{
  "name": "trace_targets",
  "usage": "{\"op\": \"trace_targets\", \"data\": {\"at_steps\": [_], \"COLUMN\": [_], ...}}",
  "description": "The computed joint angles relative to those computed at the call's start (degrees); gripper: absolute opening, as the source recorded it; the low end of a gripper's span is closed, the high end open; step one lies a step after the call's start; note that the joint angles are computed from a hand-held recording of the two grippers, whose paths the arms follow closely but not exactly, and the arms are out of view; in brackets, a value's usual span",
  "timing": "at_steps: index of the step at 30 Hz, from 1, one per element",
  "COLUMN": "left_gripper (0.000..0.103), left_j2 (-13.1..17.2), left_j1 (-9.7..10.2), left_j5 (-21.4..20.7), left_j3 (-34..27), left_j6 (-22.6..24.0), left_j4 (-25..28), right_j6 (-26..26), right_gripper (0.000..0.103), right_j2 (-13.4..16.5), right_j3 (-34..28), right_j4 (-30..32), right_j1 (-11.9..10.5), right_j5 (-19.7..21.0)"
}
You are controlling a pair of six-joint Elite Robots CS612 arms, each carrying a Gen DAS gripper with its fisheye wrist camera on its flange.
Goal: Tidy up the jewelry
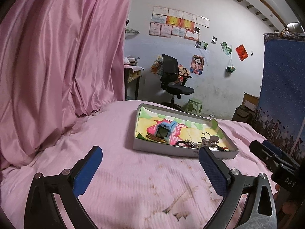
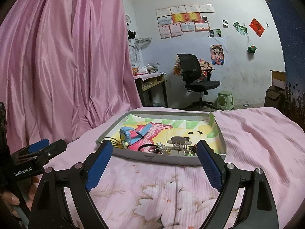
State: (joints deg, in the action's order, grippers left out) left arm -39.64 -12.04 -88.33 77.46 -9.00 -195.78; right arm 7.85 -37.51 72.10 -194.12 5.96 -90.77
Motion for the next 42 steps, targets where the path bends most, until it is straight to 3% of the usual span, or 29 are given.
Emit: {"op": "trace_targets", "data": {"at_steps": [28, 42], "left_gripper": [0.102, 0.102], "left_j2": [-5.7, -5.4], "left_j1": [-1.67, -2.81], "left_j5": [3.7, 8.4], "left_j3": [12.5, 14.9], "left_j6": [0.3, -1.0], "left_j4": [-6.7, -11.8], "right_j6": [0.7, 1.0], "right_gripper": [0.087, 0.087], "right_j2": [-4.9, -6.2], "right_j3": [11.0, 15.8], "right_j4": [-7.3, -11.4], "right_j1": [1.0, 1.1], "right_j5": [-0.6, -2.1]}}
